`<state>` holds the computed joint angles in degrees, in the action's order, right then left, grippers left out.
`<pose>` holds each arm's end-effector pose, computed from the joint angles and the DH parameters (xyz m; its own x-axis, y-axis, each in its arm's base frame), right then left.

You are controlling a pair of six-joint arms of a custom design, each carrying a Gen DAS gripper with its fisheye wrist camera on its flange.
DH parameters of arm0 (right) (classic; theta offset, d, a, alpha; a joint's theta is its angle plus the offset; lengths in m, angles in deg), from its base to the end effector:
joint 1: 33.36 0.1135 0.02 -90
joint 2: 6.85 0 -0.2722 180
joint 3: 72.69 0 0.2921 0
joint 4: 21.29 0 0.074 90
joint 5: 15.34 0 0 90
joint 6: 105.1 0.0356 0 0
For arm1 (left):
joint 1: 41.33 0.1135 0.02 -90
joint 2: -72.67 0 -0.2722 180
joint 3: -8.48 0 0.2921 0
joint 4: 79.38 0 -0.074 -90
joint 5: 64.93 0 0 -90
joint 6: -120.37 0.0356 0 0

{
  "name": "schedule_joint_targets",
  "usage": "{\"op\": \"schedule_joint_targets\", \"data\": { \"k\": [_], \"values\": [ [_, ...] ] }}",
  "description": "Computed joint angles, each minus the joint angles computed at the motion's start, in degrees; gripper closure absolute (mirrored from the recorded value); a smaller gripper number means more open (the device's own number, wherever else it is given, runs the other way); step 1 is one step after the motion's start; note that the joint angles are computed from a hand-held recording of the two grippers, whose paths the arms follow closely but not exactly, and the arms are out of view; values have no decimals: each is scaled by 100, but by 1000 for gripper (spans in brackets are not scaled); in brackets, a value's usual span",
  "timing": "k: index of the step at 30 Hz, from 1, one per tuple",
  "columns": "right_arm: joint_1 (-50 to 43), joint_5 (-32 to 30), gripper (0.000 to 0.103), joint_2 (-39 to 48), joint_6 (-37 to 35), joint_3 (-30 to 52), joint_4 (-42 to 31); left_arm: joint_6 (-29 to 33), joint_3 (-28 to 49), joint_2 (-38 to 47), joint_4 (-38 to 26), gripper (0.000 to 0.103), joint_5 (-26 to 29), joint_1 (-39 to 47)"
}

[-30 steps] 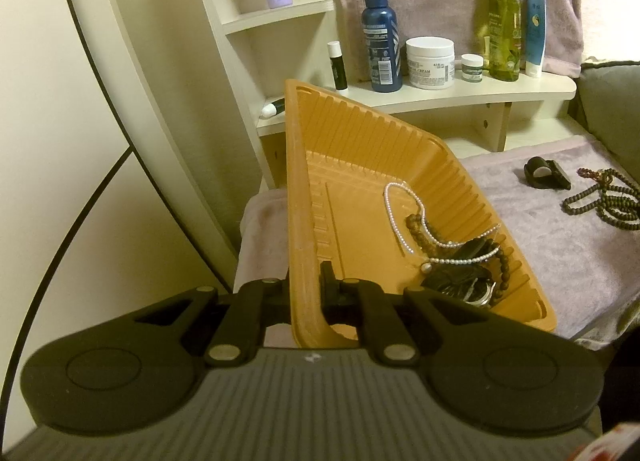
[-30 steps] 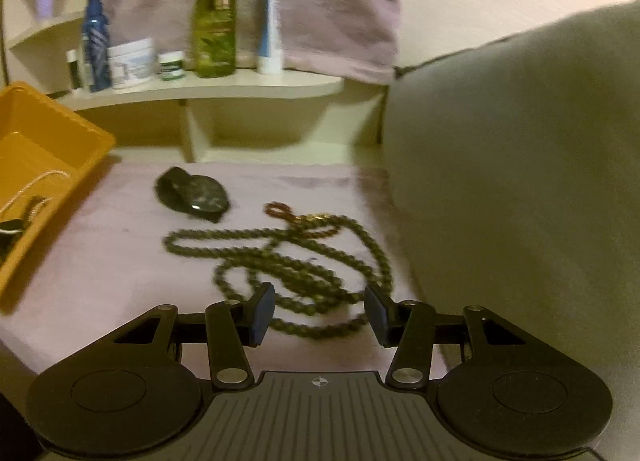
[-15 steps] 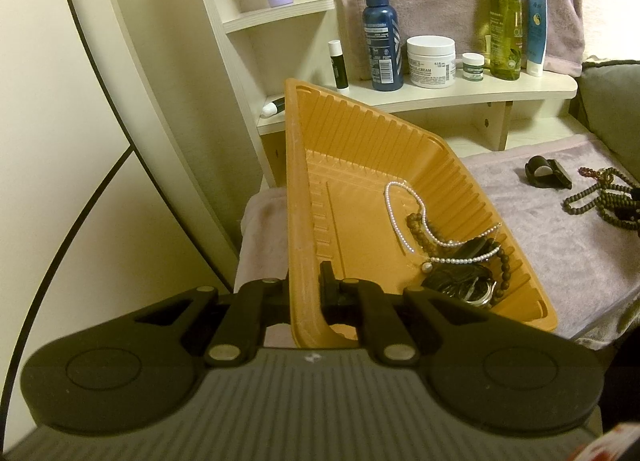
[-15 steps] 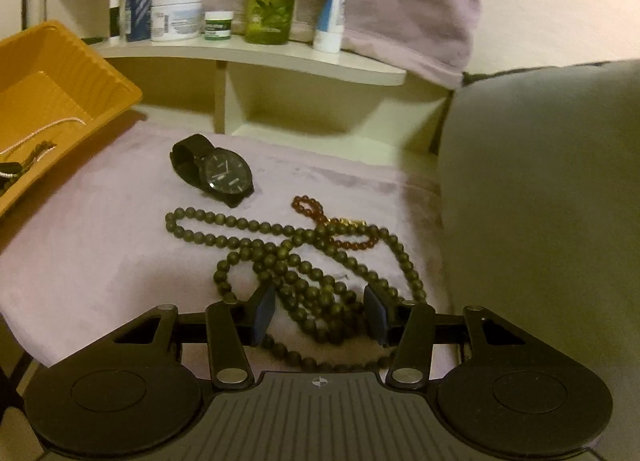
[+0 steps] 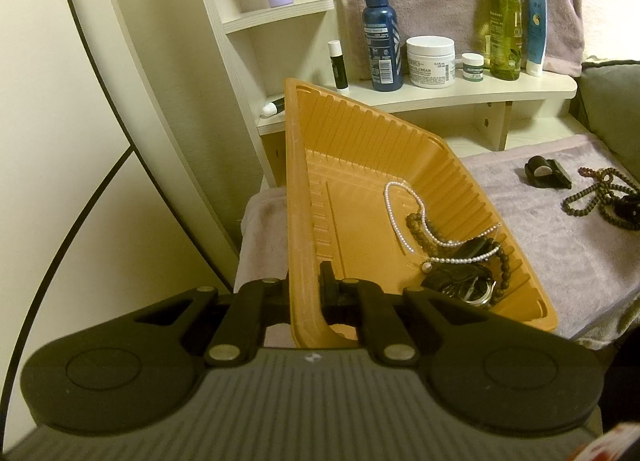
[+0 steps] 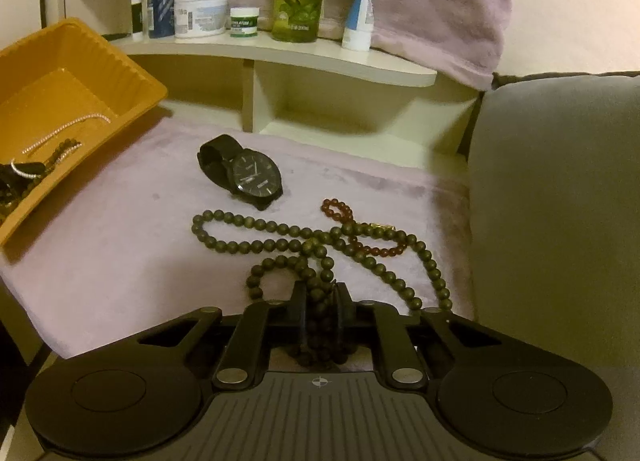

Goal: Organize jewelry
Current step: 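Lift the dark bead necklace high with the right tool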

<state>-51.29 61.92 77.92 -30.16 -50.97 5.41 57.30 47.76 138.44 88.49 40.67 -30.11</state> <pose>0.2071 -0.0588 0.0597 -0.5787 -0.0791 -0.8117 -0.0197 0.9963 -0.0830 0.2513 0.0401 0.1638 -0.5374 0.3381 -0.7726 0.2939 0.9338 0.2042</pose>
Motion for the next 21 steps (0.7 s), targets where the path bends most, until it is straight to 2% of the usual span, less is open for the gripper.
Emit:
{"op": "schedule_joint_targets", "data": {
  "k": [1,5,16,21],
  "values": [
    [12,28,96,-112,12,-83,61,8,0,9,10,96,8,8],
    [3,64,96,-1013,157,-365,-170,-14,-19,-4,30,96,-3,1],
    [-283,-210,96,-4453,384,-469,-2252,-72,-76,-100,31,96,-50,-58],
    [-315,-315,96,-5501,531,-256,-2913,-74,-78,-106,26,96,-50,-60]
  ]
}}
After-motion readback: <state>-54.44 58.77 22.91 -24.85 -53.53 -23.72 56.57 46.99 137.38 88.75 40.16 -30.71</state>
